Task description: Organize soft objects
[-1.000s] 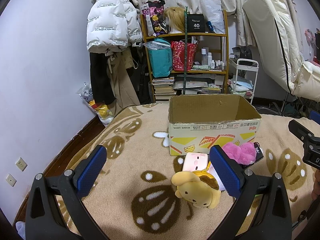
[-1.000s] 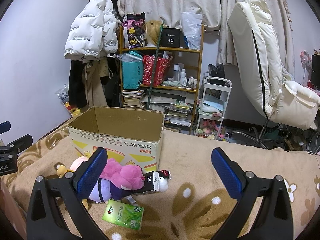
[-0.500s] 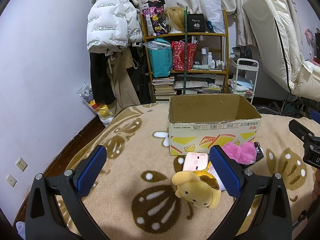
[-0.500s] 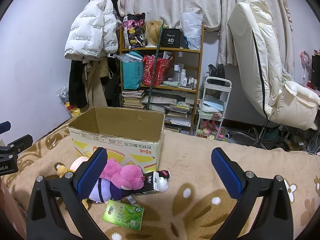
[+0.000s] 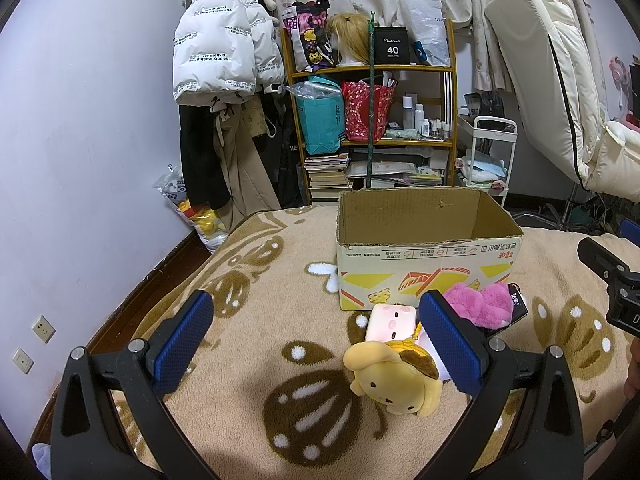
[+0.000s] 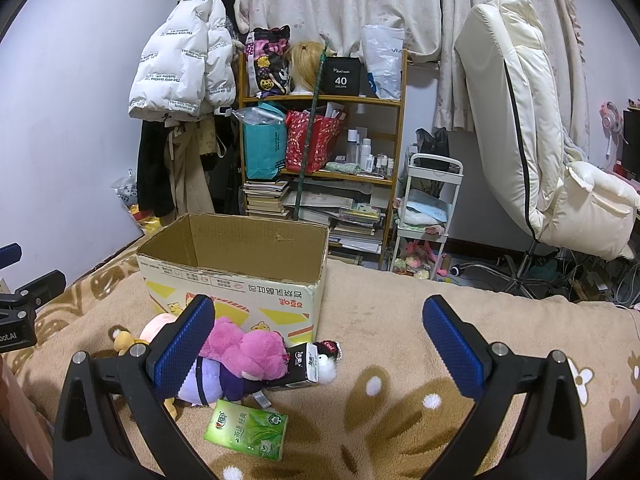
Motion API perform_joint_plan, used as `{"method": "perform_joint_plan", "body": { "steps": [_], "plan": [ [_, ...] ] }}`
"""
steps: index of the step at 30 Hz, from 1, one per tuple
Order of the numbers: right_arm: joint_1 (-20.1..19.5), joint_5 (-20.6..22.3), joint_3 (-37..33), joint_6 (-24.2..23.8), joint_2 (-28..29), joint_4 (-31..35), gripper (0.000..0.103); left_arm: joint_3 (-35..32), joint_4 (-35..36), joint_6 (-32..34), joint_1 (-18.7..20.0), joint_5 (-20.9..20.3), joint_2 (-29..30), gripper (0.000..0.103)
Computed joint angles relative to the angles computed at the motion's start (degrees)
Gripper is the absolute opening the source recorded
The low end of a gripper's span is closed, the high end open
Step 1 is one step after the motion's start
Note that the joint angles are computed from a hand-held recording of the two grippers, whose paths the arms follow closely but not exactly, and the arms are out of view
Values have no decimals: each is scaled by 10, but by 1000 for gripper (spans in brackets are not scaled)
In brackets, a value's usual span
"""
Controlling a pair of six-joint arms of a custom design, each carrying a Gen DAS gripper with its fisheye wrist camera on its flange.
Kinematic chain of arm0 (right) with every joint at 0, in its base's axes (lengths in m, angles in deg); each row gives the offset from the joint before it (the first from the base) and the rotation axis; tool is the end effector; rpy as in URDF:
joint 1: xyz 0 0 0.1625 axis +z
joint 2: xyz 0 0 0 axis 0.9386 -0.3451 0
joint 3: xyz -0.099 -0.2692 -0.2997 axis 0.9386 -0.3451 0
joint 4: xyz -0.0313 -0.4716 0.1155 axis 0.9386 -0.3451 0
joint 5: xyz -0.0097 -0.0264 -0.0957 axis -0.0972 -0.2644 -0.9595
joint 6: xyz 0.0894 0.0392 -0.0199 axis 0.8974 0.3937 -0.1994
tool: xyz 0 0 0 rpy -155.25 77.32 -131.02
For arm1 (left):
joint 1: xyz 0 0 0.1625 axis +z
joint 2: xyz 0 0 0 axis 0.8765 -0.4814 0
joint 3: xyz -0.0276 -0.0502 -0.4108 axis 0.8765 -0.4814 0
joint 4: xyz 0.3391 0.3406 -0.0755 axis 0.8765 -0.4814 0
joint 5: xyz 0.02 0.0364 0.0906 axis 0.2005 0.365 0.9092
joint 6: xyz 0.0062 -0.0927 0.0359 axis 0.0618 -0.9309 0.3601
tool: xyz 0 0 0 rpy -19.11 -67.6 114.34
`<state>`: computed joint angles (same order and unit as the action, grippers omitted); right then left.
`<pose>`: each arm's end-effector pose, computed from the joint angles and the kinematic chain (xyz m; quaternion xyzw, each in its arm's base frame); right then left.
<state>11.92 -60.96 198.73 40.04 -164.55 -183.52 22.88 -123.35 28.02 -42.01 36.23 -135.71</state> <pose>0.0529 -0.3723 0.4416 0.1560 -0.7710 0.4982 0.3648 -0.4801 -0.4051 0.0450 0.2545 0.7956 -0.4152 0.3604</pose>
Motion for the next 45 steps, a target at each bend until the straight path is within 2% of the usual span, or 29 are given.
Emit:
{"method": "perform_joint_plan", "body": {
  "steps": [15, 21, 22, 31, 35, 39, 45],
  "plan": [
    [0, 0, 0, -1, -1, 0, 103, 0, 1, 0, 0, 0, 0, 101],
    [-10, 13, 7, -4, -5, -4, 103, 0, 1, 0, 0, 0, 0, 101],
    [-1, 5, -2, -3, -3, 3, 103, 0, 1, 0, 0, 0, 0, 101],
    [-4, 6, -5, -1, 0, 6, 103, 8, -11, 4, 4, -5, 2, 101],
    [18, -18, -13, 18, 6, 33, 103, 4, -16, 11, 11, -22, 8, 101],
    [26, -37, -17, 42, 5, 73, 103, -10, 7, 12, 19, -45, 13, 101],
    [11, -36, -31, 73, 13, 135, 103, -37, 59, 6, 32, -89, 23, 101]
  ]
}}
